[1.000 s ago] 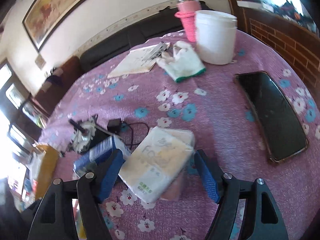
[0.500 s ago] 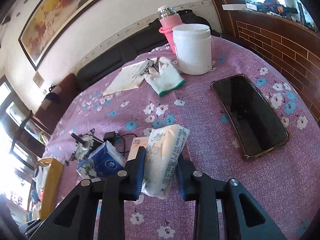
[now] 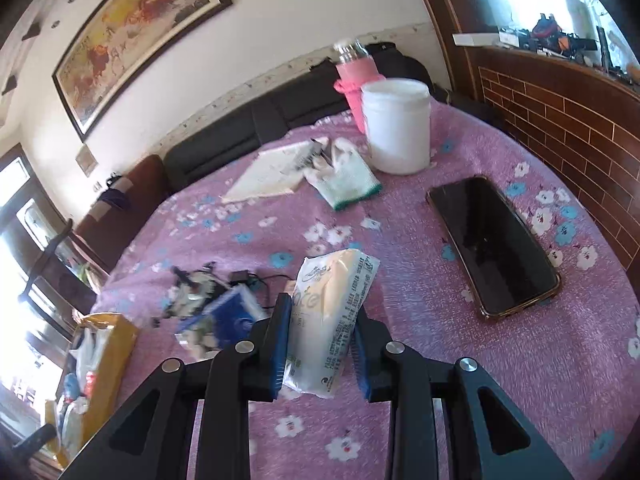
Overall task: Organize soft objects
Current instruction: 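Carry the sponge pack and tissue pack into the tray and open both grippers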
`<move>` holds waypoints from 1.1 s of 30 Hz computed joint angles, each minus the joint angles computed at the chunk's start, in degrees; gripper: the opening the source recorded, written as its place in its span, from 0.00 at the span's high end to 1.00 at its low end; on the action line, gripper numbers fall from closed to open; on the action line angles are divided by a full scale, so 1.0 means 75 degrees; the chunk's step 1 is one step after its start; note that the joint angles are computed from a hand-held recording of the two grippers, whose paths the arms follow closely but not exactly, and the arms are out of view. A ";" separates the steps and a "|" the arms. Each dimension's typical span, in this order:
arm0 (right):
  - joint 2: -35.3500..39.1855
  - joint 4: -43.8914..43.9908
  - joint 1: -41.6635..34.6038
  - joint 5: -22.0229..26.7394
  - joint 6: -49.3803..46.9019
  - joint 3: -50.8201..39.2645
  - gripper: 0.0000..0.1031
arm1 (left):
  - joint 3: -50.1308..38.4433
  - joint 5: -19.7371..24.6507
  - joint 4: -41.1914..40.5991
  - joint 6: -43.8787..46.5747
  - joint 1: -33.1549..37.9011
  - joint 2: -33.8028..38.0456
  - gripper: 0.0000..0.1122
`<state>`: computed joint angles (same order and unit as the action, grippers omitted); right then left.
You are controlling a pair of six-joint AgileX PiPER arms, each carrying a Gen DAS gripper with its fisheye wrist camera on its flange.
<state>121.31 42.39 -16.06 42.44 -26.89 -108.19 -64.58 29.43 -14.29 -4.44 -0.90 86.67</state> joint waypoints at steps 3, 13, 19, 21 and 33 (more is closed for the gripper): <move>-0.0363 0.0624 -0.0013 0.0282 -0.0400 0.0411 0.71 | 0.0250 -0.0022 -0.0135 0.0164 0.0597 -0.0149 0.65; -0.1005 0.1070 0.1422 0.1403 -0.0881 0.0797 0.71 | 0.0416 0.0020 0.1631 -0.1305 0.1012 0.0010 0.43; -0.1247 0.0866 0.2915 0.1646 -0.1029 0.1050 0.71 | 0.0884 -0.0229 0.0141 0.0365 0.1458 -0.0450 0.39; -0.1243 0.0748 0.3447 0.1743 -0.1084 0.1070 0.70 | 0.1103 -0.0318 -0.0444 0.0834 0.1728 -0.0720 0.36; -0.0487 -0.0223 0.5753 0.1897 -0.1302 0.0762 0.70 | 0.1790 -0.0473 -0.1744 0.2135 0.2802 -0.1506 0.32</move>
